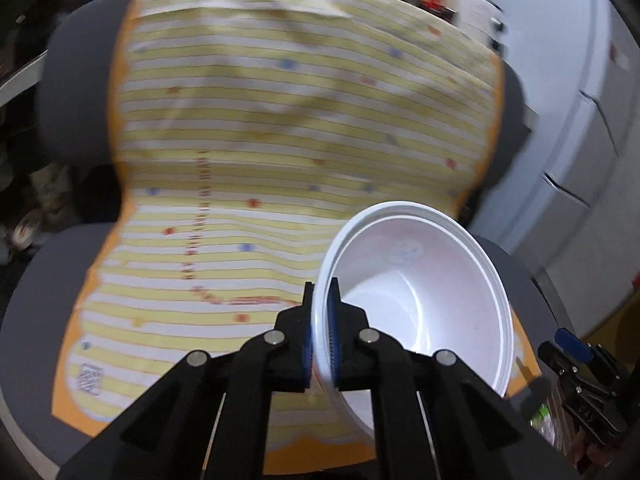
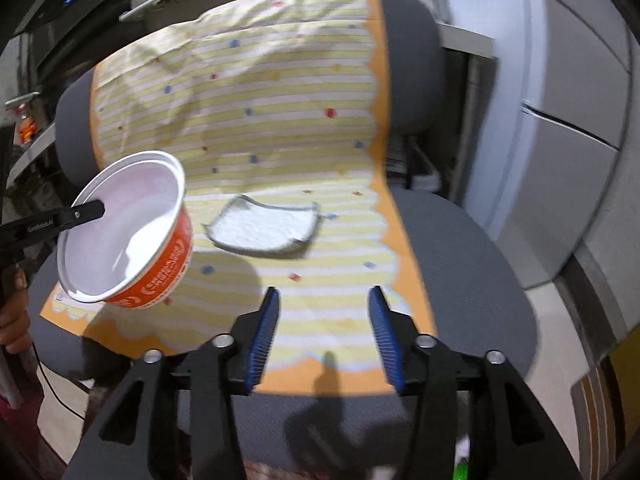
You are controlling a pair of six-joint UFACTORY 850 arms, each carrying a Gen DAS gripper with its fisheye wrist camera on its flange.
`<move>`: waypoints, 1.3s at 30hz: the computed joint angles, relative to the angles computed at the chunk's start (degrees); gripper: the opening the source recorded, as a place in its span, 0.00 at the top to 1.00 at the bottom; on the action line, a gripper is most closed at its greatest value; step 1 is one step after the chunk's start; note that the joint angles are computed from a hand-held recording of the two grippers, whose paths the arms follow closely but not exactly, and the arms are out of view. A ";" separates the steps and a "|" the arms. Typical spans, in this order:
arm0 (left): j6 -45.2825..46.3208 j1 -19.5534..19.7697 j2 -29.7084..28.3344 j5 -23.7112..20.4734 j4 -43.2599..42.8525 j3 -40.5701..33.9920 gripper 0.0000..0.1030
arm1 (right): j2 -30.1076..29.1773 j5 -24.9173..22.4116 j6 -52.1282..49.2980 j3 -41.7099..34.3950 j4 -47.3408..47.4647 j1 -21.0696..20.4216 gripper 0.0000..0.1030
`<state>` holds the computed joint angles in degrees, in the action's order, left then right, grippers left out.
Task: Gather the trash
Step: 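Grasp the grey cloth strip with the right gripper while the left holds the tub, then carry both items to the bin and open both grippers to drop them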
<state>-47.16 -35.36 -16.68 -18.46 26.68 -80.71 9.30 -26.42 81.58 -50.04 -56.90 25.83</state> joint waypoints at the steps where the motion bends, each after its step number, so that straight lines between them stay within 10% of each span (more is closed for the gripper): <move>1: -1.75 0.75 0.38 0.00 0.77 0.57 0.96 | -1.37 0.74 -0.21 -0.87 -0.04 -0.37 0.42; 11: -3.65 4.42 0.33 0.87 0.70 1.45 0.96 | -15.59 5.70 -7.89 -11.02 11.67 -6.18 0.53; 20: 3.72 5.76 -1.38 1.35 -6.80 0.48 0.96 | -24.90 -0.10 -19.62 -19.19 21.11 -6.62 0.56; 24: 3.39 5.58 -1.19 1.19 -6.42 0.85 0.96 | -23.39 2.07 -18.45 -17.66 18.60 -5.86 0.96; 32: 1.32 2.97 1.70 1.71 -3.44 3.00 0.96 | -10.03 6.71 8.54 -8.30 -4.92 -5.06 0.97; 39: 5.15 -1.66 3.72 2.82 -5.53 4.43 0.96 | 7.22 -1.69 21.48 2.70 -15.47 -1.97 0.97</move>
<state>-42.01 -37.02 -12.96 -15.63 21.15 -76.28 16.52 -28.11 103.06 -47.35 -72.37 23.86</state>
